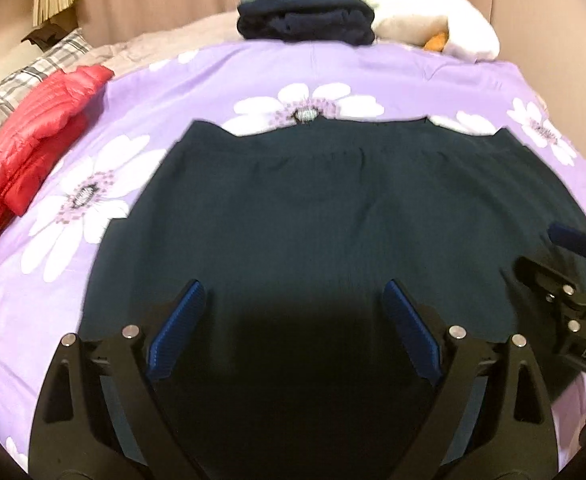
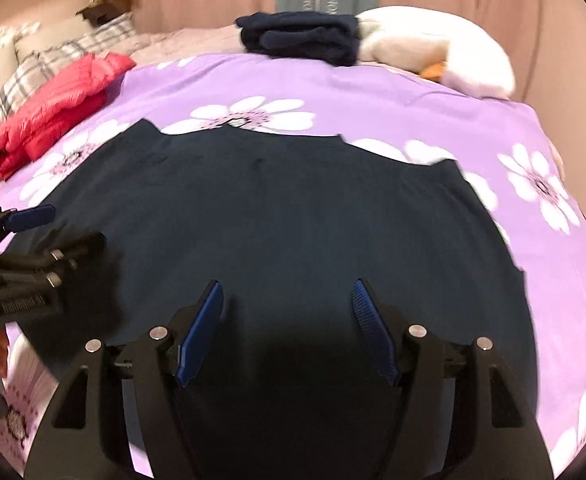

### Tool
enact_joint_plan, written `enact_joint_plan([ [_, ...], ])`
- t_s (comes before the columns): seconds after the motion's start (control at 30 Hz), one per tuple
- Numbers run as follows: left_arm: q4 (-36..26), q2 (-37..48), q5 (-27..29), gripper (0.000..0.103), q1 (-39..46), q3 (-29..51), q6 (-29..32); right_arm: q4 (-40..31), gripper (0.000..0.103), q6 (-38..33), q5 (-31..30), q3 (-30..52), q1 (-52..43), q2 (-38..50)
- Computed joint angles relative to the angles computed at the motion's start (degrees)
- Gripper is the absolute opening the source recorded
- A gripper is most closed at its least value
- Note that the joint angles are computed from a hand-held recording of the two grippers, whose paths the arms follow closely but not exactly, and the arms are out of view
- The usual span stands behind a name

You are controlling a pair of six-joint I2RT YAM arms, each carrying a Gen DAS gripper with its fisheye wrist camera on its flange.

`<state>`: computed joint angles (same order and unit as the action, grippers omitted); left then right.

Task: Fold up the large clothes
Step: 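Pull the folded jacket with both tools to straighten and flatten it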

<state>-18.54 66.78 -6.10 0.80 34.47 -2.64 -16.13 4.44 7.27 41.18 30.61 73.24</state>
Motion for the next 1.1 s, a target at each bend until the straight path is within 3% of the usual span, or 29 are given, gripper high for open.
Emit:
enact_joint_plan([
  [0.1, 2.9, 3.9, -1.4, 0.093, -0.3, -1.2, 0.8, 0.0, 0.068, -0.7, 1.1, 3.2, 0.5, 6.7],
  [0.23, 6.1, 2.0, -0.3, 0.095, 1.3, -4.6, 3.3, 2.2, 0.068, -3.0, -0.4, 0.5, -2.7, 5.9],
  [0.37, 5.8, -0.7, 4.4, 0.097, 9.2, -6.3, 6.4, 1.8, 0.076, -4.9, -1.8, -1.6, -9.7, 2.5],
  [0.47, 3.9, -1.8, 10.2, 0.1, 18.2, -5.9, 10.5, 0.4, 0.077, -8.4, -1.6, -2.3, -16.9, 0.1],
  [0.63, 1.7, -1.1, 15.6, 0.098, 24.4, -0.8, 12.3, -2.3, 0.077, -8.4, -3.6, 1.8, -28.9, -0.2],
  [0.73, 2.2, 4.6, 13.1, 0.098, 19.7, 5.0, 10.9, -1.5, 0.077, -8.7, -5.7, 5.3, -26.8, 1.6],
  [0.87, 1.4, 17.0, 9.9, 0.098, 13.1, 15.7, 8.3, -2.3, 0.077, -8.2, -7.9, 14.8, -19.8, 12.9],
  [1.0, -2.7, 31.5, 6.2, 0.098, 10.6, 27.5, 5.1, -2.3, 0.077, -9.4, -3.4, 23.1, -13.6, 23.3],
  [1.1, -2.3, 35.3, 4.2, 0.099, 12.5, 28.8, 5.0, -5.3, 0.077, -11.7, 0.2, 28.1, -13.3, 29.9],
])
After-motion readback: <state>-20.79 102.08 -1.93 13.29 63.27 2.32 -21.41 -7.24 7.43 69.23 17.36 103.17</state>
